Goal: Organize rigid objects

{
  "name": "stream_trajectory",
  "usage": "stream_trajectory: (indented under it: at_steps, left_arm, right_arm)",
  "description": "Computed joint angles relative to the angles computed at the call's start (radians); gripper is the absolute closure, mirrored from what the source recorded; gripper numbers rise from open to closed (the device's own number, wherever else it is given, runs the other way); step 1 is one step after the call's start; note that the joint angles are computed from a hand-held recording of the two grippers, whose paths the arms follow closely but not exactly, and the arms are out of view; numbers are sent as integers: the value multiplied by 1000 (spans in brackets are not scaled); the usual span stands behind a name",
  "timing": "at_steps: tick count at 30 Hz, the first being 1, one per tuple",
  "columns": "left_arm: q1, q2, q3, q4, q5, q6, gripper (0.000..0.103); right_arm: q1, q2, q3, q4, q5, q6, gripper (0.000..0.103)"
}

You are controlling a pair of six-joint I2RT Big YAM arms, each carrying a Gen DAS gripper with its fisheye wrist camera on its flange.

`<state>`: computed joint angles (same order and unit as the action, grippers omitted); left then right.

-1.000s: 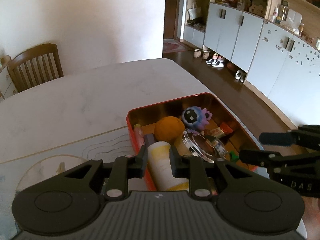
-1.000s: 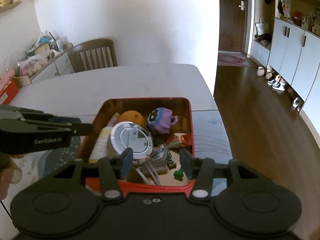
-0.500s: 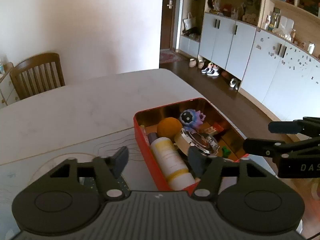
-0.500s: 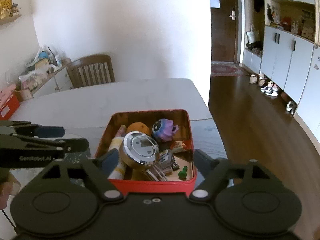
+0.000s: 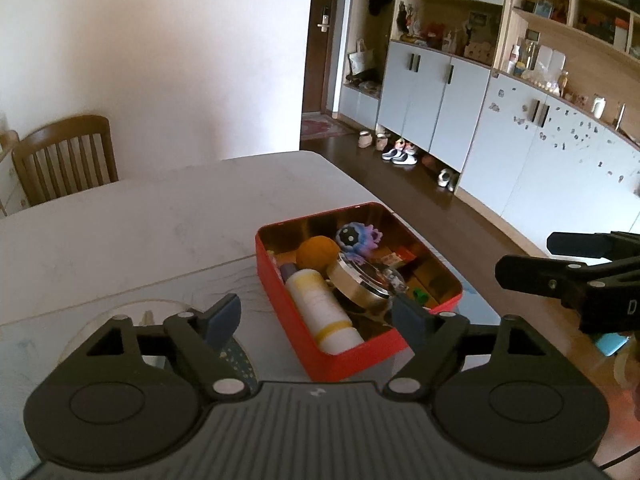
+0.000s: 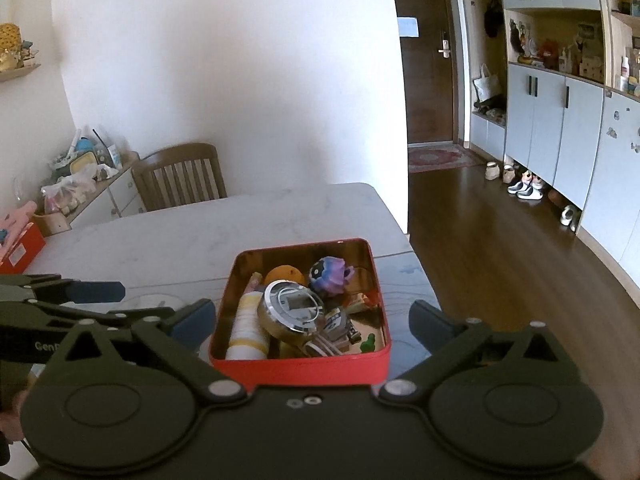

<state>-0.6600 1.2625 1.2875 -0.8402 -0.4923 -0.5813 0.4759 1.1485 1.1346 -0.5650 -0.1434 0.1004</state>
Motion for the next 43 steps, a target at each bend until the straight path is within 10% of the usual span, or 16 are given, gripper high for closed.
stream_trajectory:
  at_steps: [43]
  left_arm:
    - [-45,-21,-15,45,-40,15,9]
  right_arm:
    - [33,-55,-45,-65,88,63,0]
